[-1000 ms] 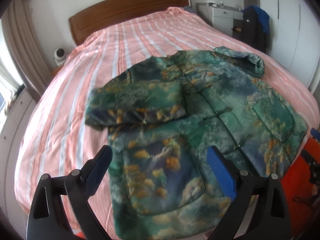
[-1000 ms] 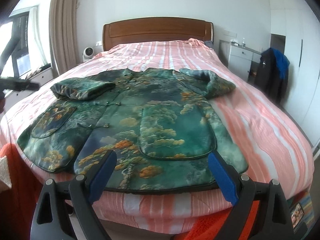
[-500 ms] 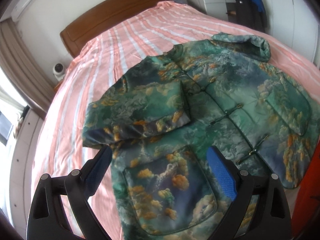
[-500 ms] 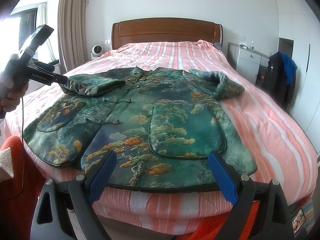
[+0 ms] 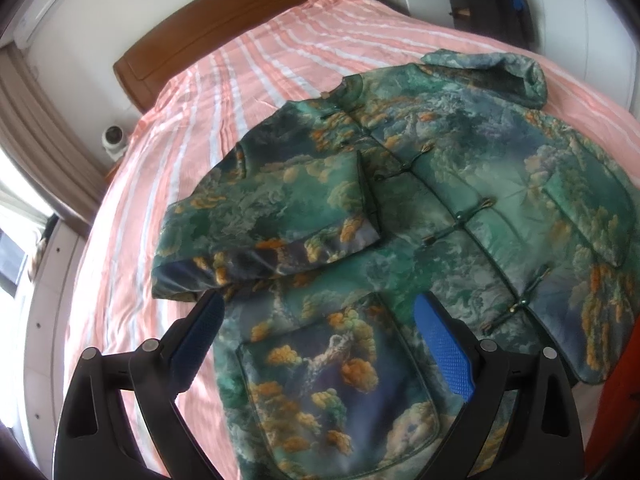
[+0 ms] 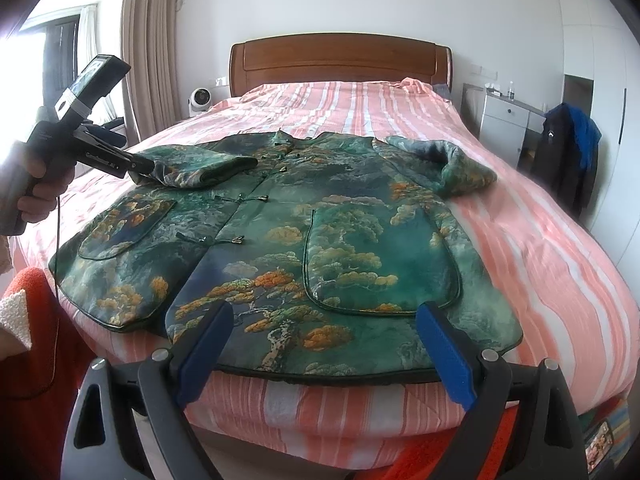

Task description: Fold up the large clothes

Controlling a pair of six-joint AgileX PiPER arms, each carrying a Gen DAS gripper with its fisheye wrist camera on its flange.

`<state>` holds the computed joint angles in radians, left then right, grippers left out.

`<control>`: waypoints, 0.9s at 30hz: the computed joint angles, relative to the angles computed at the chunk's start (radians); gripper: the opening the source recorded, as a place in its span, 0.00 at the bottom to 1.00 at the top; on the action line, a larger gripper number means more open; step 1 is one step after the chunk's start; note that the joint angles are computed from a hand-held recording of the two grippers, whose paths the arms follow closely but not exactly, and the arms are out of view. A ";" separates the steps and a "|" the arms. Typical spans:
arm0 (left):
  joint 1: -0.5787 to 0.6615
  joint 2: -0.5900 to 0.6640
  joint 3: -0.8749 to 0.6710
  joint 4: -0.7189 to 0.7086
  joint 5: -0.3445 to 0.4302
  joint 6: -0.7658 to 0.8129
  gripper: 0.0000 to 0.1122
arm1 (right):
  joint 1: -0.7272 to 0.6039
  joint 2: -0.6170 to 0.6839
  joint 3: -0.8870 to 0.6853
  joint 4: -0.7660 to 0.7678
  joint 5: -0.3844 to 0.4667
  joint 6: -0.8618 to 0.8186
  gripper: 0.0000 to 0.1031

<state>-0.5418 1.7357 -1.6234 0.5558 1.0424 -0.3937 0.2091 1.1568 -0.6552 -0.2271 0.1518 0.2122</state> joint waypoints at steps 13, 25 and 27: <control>0.184 0.166 -0.258 -0.154 0.032 0.330 0.90 | 0.008 0.016 -0.003 -0.089 -0.001 0.101 0.89; 0.163 0.546 -0.636 -0.171 0.135 0.336 0.20 | 0.043 0.021 -0.006 -0.254 0.024 0.264 0.89; 0.194 0.522 -0.632 -0.207 0.121 0.278 0.08 | 0.039 0.016 -0.003 -0.248 0.021 0.260 0.89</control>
<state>-0.3474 2.2573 -2.2551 0.3485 1.1629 -0.1157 0.2477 1.1731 -0.6583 -0.4750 0.1724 0.4719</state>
